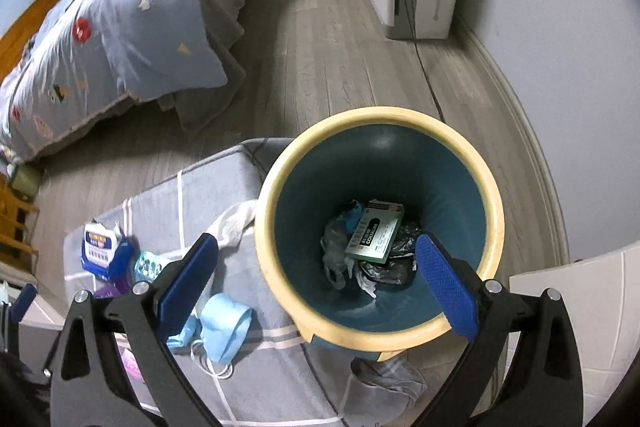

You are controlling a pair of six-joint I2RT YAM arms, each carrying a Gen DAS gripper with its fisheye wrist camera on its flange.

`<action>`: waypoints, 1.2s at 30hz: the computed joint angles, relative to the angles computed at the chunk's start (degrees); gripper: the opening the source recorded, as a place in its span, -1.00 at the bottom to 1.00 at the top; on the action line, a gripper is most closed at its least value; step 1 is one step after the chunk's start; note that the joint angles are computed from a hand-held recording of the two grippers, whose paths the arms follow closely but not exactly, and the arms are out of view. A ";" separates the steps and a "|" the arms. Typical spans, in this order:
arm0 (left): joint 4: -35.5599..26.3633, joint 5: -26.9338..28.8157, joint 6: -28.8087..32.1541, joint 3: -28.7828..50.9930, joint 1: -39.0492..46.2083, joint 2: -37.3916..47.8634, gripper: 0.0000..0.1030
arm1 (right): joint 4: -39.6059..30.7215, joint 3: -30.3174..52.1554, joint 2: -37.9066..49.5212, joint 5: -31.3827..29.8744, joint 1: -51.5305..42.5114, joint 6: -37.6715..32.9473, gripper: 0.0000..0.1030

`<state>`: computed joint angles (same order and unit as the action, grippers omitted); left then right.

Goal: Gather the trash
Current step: 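Withdraw both tools from the bin back over the cushion, then grasp the pink wrapper with the left tool while the right tool grasps a blue face mask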

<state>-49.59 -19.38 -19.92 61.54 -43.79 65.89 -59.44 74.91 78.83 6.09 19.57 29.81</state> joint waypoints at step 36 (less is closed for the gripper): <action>-0.59 6.32 -7.90 -26.80 4.43 -13.86 0.89 | 3.11 -6.24 10.05 1.23 21.11 18.35 0.89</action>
<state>-50.18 -13.06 -27.82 34.74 -39.36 52.04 -56.33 68.67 88.88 7.32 40.68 48.16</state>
